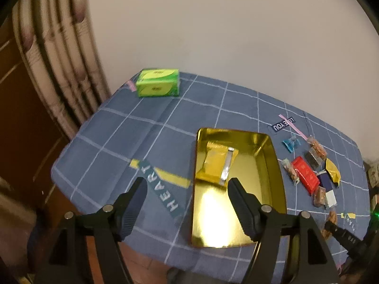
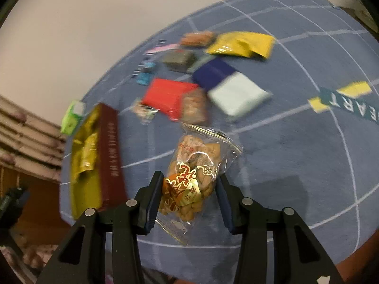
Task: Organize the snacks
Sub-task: 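Carry the clear cookie bag into the gold tin and release it with the right gripper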
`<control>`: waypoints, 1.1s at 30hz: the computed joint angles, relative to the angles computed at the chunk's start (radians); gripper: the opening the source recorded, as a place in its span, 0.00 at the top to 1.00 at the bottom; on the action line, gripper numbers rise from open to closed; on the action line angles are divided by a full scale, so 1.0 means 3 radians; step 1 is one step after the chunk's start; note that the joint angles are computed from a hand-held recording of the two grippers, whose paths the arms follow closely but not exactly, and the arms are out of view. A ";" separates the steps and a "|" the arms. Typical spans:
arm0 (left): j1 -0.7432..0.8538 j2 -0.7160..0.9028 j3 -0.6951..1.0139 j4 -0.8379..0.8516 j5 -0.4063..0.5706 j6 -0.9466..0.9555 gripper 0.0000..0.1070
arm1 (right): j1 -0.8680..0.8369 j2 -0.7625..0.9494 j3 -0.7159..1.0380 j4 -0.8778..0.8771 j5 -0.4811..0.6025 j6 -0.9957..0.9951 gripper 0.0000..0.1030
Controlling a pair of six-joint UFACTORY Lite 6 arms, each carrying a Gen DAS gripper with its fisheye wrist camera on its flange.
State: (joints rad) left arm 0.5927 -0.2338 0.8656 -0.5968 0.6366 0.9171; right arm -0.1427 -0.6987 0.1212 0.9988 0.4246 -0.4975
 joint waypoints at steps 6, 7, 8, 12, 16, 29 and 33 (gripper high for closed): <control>0.0493 -0.0208 -0.0344 -0.0530 0.0134 0.0819 0.33 | 0.1154 0.0328 0.0739 -0.0627 -0.0462 0.1026 0.60; 0.0509 -0.0160 -0.0354 -0.0560 0.0108 0.0858 0.33 | 0.1313 0.0449 0.0872 -0.0743 -0.0545 0.1168 0.60; 0.0508 -0.0097 -0.0342 -0.0578 0.0094 0.0846 0.33 | 0.1483 0.0645 0.1060 -0.0825 -0.0638 0.1253 0.60; 0.0692 0.0082 -0.0342 -0.0979 0.0146 0.1131 0.33 | 0.1985 0.1443 0.1778 -0.1290 -0.0871 0.1629 0.60; 0.0702 0.0062 -0.0398 -0.1164 -0.0042 0.1337 0.33 | 0.2170 0.2270 0.2470 -0.1523 -0.0879 0.1634 0.60; 0.0439 0.0000 -0.0547 -0.1001 -0.0402 0.1523 0.33 | 0.2289 0.3965 0.4114 -0.3028 -0.0444 0.2659 0.60; 0.0456 0.0029 -0.0528 -0.1020 -0.0388 0.1544 0.33 | 0.2350 0.4355 0.4589 -0.3506 -0.0165 0.2977 0.60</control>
State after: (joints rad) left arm 0.7295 -0.2252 0.7072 -0.9027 0.5203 1.3804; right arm 0.5624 0.6077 1.4979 -0.0528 0.3752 0.3957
